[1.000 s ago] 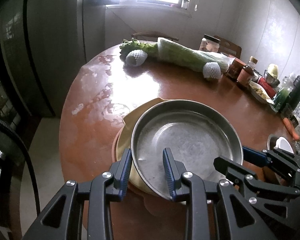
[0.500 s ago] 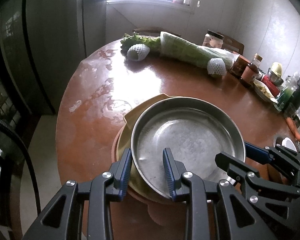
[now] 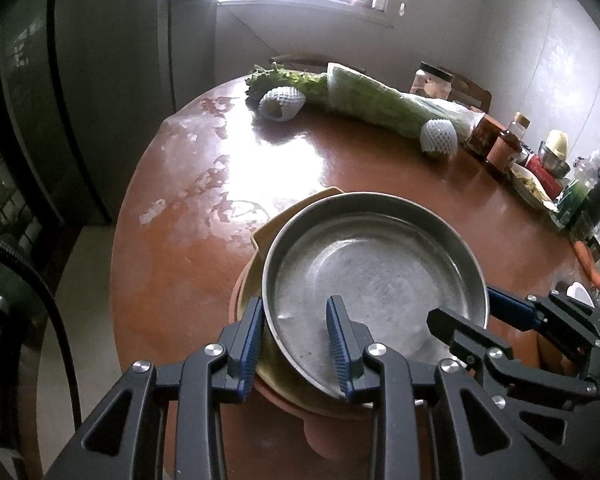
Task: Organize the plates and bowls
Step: 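Lower the steel pan onto the yellow shell plate with the left gripper, then open the left gripper and pull it back from the pan rim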
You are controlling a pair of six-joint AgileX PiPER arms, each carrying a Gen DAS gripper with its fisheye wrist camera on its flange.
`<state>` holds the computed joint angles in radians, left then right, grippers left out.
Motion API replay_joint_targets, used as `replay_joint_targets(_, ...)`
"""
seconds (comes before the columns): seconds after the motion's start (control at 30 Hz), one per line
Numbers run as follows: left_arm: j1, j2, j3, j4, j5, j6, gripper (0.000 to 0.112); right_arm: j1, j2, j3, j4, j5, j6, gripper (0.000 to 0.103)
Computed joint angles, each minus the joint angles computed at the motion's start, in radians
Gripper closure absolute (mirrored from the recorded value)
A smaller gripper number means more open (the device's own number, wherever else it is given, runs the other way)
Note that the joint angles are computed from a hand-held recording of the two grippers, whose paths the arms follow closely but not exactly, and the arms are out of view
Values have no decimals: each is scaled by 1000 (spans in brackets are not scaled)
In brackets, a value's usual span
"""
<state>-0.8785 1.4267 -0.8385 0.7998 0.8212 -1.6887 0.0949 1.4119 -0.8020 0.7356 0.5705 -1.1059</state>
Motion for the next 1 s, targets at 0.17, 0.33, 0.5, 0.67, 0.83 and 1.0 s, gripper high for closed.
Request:
replay_joint_targets(0.17, -6, -12, 7, 6, 8, -7, 80, 4, 13, -10, -10, 3, 6, 61)
replay_joint_targets(0.33, -20, -21, 5, 15, 29, -13, 76, 9, 17, -19, -7, 5, 1, 61)
replay_joint_targets(0.5, -35, -38, 11, 33, 42, -29, 74, 12, 14, -15, -4, 3, -1, 61)
replay_joint_targets(0.67, -42, -66, 29, 55, 64, -57, 67, -1, 6, -14, 0, 12, 2, 61)
replay_joint_targets(0.83, 3, -97, 63, 52, 19, -62, 63, -23, 22, -35, -21, 52, 38, 59)
replay_joint_targets(1.0, 91, -62, 63, -13, -83, 25, 63, -39, 29, -43, -17, 69, 44, 56)
